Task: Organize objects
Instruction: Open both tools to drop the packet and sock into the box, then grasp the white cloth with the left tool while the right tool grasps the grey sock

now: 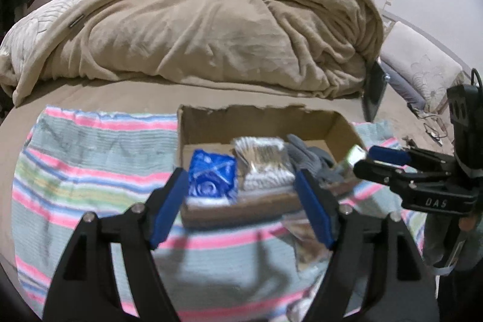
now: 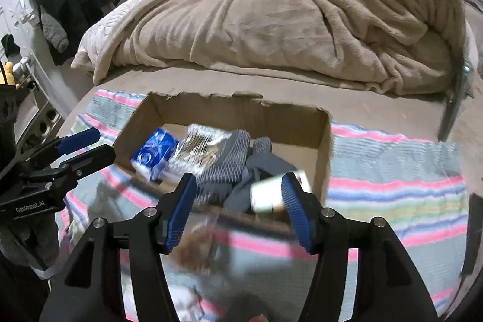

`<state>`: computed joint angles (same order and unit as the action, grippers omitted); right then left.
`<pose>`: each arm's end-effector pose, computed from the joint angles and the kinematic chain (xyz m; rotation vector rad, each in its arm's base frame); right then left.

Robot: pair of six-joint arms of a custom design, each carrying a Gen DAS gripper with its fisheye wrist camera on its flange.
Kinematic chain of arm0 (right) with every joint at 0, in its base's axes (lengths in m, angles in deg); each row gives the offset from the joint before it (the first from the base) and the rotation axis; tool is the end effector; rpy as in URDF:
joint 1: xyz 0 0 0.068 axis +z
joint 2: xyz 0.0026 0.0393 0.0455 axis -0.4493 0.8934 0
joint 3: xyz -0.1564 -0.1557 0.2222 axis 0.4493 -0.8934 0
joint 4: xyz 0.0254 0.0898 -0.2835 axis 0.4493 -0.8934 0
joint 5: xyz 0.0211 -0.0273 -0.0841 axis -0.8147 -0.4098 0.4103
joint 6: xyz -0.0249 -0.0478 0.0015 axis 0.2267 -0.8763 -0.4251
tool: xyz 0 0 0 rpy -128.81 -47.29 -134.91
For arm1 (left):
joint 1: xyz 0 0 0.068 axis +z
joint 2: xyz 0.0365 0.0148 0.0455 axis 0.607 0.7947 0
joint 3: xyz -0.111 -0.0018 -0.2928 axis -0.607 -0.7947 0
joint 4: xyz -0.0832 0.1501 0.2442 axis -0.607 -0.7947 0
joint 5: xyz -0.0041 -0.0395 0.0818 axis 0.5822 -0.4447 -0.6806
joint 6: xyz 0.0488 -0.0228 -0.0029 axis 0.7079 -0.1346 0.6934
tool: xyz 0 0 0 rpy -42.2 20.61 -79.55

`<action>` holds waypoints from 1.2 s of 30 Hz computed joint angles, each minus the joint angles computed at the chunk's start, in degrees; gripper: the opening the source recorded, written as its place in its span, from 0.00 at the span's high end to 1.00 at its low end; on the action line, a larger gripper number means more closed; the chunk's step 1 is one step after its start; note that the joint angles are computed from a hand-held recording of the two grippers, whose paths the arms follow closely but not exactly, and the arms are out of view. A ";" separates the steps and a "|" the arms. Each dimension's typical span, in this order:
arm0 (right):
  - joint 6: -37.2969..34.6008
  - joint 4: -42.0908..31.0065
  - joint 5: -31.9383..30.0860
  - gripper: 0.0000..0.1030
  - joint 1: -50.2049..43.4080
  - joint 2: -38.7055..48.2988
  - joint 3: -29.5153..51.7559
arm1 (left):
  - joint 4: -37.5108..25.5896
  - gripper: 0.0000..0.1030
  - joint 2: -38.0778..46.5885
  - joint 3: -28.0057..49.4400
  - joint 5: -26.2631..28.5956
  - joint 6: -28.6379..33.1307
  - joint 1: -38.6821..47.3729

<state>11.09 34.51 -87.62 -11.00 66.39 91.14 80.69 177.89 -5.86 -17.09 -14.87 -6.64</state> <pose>0.3583 0.1166 0.0766 -0.8504 2.3321 0.5544 0.2265 -0.1898 0.0701 -0.4757 2.2577 -0.0645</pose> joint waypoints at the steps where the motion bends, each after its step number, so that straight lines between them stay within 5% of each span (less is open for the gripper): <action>1: -0.28 0.54 -0.17 0.39 -0.53 -1.31 -1.73 | -0.44 0.27 -0.29 -0.05 -0.50 -0.75 -0.80; 17: -3.42 3.58 -2.39 0.39 -5.41 -12.99 -15.38 | -10.56 0.26 -2.59 2.58 -6.77 -12.95 -15.38; 36: -6.42 6.40 -2.07 0.39 -8.38 -3.64 -17.19 | -2.26 0.26 9.99 5.11 0.36 -15.51 -17.25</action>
